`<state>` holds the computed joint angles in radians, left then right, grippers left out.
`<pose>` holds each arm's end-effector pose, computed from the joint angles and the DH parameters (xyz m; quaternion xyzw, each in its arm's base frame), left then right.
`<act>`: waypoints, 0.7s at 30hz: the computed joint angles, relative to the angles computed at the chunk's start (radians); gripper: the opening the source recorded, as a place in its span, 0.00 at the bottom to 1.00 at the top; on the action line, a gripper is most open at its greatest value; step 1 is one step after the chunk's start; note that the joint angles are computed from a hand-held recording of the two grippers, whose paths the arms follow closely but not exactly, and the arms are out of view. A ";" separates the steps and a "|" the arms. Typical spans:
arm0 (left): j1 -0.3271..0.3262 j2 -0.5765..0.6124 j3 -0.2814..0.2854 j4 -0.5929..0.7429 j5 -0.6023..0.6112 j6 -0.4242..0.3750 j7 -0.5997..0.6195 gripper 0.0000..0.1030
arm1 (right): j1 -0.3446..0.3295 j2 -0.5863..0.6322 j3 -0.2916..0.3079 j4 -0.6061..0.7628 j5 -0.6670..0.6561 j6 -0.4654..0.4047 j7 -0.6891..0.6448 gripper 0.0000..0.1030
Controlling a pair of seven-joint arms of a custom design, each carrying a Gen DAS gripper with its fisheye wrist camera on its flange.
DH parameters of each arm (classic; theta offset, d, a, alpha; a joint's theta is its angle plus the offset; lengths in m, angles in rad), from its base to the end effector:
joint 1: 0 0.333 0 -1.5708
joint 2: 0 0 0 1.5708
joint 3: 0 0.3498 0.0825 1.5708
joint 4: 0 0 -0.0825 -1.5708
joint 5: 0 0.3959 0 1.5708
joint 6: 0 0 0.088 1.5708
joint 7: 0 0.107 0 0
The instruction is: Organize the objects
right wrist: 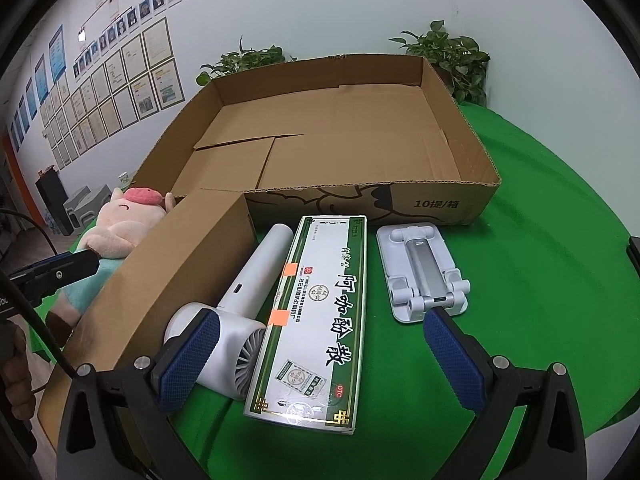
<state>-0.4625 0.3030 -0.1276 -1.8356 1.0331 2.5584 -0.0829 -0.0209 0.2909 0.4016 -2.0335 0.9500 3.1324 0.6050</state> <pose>0.5634 -0.3830 0.4331 -0.7450 0.5445 -0.2884 0.2558 0.6224 0.1535 0.4024 -0.7441 0.5290 -0.1870 0.3627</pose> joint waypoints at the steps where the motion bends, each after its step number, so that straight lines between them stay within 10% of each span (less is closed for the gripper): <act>1: 0.000 0.000 0.001 0.000 -0.001 -0.001 -0.003 0.81 | 0.002 0.000 -0.002 0.000 -0.002 -0.001 0.005 1.00; 21: 0.011 -0.002 0.008 -0.017 0.003 0.043 -0.022 0.81 | -0.015 0.035 0.013 0.009 -0.161 0.004 0.140 1.00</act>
<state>-0.4518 0.3005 -0.1191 -1.8525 1.0362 2.6017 -0.1051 -0.0358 0.3255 0.4144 -2.0241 0.7888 3.1364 0.7449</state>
